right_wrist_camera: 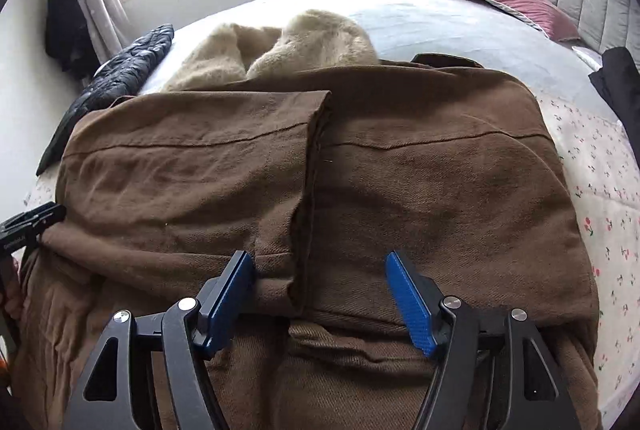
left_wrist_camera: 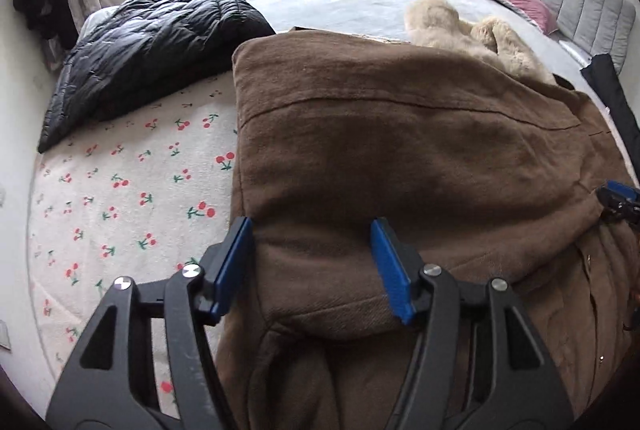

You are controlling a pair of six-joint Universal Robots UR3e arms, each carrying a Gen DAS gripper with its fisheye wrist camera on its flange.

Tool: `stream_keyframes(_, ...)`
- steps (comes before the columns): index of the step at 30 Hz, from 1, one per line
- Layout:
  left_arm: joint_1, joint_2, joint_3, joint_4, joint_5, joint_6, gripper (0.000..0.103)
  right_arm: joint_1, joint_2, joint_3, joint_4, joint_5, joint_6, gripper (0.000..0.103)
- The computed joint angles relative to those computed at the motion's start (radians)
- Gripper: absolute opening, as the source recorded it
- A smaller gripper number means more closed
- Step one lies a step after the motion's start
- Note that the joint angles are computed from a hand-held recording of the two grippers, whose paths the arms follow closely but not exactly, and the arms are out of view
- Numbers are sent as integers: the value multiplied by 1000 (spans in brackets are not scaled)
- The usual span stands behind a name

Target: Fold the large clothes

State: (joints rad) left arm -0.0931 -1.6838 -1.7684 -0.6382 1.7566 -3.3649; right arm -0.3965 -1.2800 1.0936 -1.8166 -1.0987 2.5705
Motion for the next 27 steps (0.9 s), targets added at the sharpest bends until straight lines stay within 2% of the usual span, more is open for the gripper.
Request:
stream_keyframes(3,-38,82,2,-73,-5,-28,69,-52,-80,-4,87,49,-35,71)
stream_keyframes(5,-64,159,-15,-118,-3,-50,82,-105,-135,-36,217,90,-94,71)
stream_keyframes(9,-119,322,-43,-238,14,-117,84,-215,-240,-82,445,126,-221,78)
stream_keyframes(11,-162,384,-33,-322,40,-159,90,-295,-311,-93,573,161,-309,82)
stream_keyframes(16,-304,502,-18,-470,126,-291,98,-558,-445,-160,974,224,-627,88)
stream_keyframes(22,-518,570,8,-629,220,-477,99,-917,-488,-287,1452,183,-1066,89)
stream_keyframes(24,-590,575,15,-666,250,-538,99,-1011,-478,-308,1549,150,-1164,89)
stream_keyframes(27,-692,582,13,-707,287,-623,99,-1134,-486,-292,1620,97,-1268,89)
